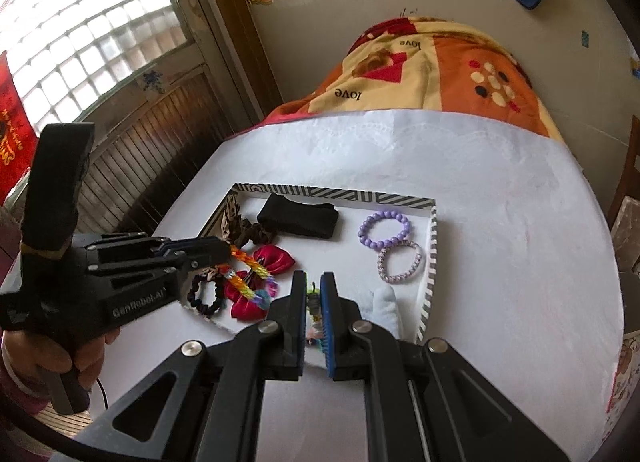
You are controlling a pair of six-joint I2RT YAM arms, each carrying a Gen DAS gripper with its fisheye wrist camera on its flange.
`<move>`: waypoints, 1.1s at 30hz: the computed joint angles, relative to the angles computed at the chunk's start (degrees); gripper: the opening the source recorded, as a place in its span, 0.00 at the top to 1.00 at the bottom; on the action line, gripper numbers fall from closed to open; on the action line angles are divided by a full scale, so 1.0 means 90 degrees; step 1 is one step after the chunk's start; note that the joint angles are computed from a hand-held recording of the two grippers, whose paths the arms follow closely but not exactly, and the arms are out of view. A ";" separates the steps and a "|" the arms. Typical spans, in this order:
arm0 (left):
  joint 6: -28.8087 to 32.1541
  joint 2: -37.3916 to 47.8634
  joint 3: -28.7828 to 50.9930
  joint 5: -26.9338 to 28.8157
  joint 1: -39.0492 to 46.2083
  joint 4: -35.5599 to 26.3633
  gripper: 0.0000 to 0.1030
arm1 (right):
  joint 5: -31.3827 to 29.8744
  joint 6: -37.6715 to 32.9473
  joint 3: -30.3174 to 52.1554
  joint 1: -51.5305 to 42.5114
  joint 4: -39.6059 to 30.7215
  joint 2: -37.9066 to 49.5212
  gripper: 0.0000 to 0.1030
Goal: Organize jewelry
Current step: 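Carry the orange bracelet with the left tool while the right carries the green bracelet into the tray, then open both tools to release the bracelets in the tray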
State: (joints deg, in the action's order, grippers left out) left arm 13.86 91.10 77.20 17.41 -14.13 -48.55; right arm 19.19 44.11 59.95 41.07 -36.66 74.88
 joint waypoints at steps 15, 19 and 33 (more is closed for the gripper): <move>-0.0194 0.1649 0.0503 -0.0206 0.0232 0.0370 1.00 | -0.1494 -0.0639 0.0510 -0.1596 0.1323 0.2172 0.93; -0.0183 0.1700 0.0405 -0.0268 0.0296 0.0533 1.00 | -0.1676 -0.0589 0.0467 -0.1934 0.1539 0.2636 0.93; -0.0406 0.1225 -0.0028 -0.0516 0.0315 0.0633 0.82 | -0.1208 -0.0233 -0.0014 -0.1469 0.1559 0.2084 0.69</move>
